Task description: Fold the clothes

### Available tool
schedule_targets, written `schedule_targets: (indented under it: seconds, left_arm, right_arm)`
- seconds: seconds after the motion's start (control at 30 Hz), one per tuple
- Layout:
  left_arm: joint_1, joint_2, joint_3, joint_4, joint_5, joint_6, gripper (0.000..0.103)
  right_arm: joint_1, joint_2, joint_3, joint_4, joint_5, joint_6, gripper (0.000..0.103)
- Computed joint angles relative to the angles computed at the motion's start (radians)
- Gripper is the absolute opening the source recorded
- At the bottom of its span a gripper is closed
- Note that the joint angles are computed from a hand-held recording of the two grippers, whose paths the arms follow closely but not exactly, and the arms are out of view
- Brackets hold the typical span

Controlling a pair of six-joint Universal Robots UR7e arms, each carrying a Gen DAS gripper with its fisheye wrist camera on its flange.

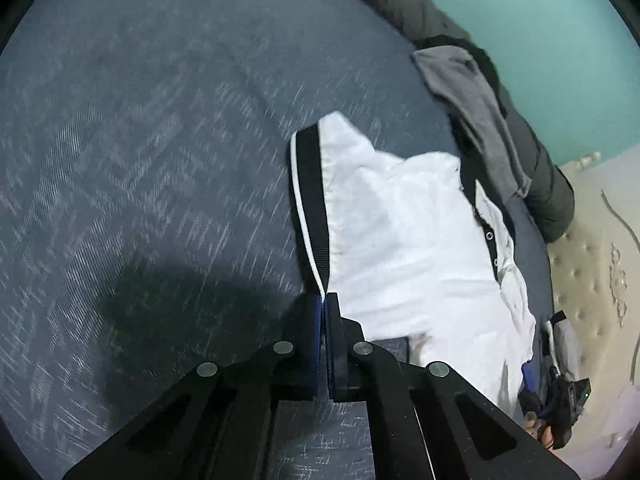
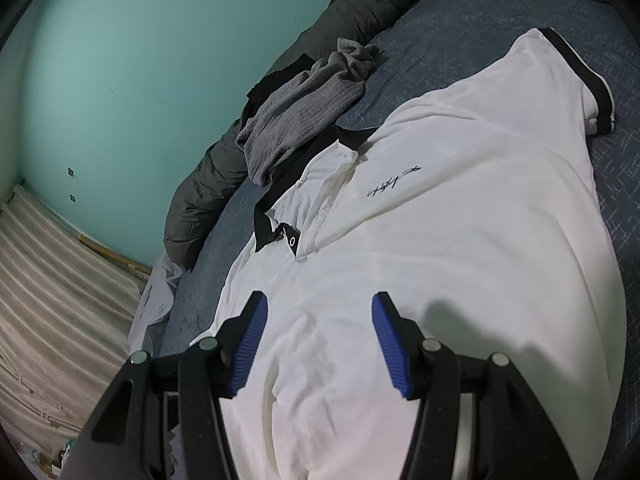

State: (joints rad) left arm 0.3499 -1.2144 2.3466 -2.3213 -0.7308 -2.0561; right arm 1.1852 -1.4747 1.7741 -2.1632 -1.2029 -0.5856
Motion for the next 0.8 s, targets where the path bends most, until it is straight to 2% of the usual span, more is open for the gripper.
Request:
schedule_targets:
  seconds: [0.07, 0.13, 0.23, 0.33, 0.43, 0.57, 0.67, 0.7, 0.77, 0.8]
  left_arm:
    - [0.0, 0.01, -0.013, 0.009, -0.009, 0.013, 0.002]
    - [-0.004, 0.001, -0.032, 0.072, 0.006, 0.021, 0.002]
    - [0.0, -0.034, -0.054, 0.203, 0.033, -0.039, 0.01]
    - [0.009, -0.072, -0.077, 0.352, 0.068, -0.097, 0.026]
    - [0.039, -0.093, -0.094, 0.44, 0.079, -0.091, 0.028]
    - [0.083, -0.109, -0.085, 0.417, 0.088, -0.029, 0.028]
    - [0.09, -0.133, -0.052, 0.348, 0.125, 0.01, 0.029]
    - [0.088, -0.139, -0.042, 0.33, 0.146, 0.013, 0.031]
    - [0.087, -0.148, -0.024, 0.286, 0.187, 0.026, 0.05]
    - [0.088, -0.15, -0.015, 0.253, 0.202, 0.043, 0.051]
  right_arm:
    - [-0.003, 0.001, -0.002, 0.0, 0.001, 0.001, 0.055]
    - [-0.004, 0.002, -0.002, 0.0, 0.001, 0.003, 0.055]
    - [-0.004, 0.0, -0.001, 0.001, 0.002, 0.0, 0.055]
    - [-0.003, -0.001, 0.001, -0.001, 0.002, -0.002, 0.055]
    - [-0.002, -0.001, 0.004, -0.002, -0.003, -0.003, 0.055]
    - [-0.002, 0.0, 0.004, -0.005, -0.007, -0.004, 0.055]
    - [-0.002, 0.001, 0.005, -0.008, -0.009, -0.003, 0.055]
    - [-0.001, 0.002, 0.006, -0.009, -0.011, -0.002, 0.055]
    - [-0.001, 0.002, 0.007, -0.009, -0.013, -0.003, 0.055]
    - [-0.001, 0.002, 0.007, -0.009, -0.015, -0.004, 0.055]
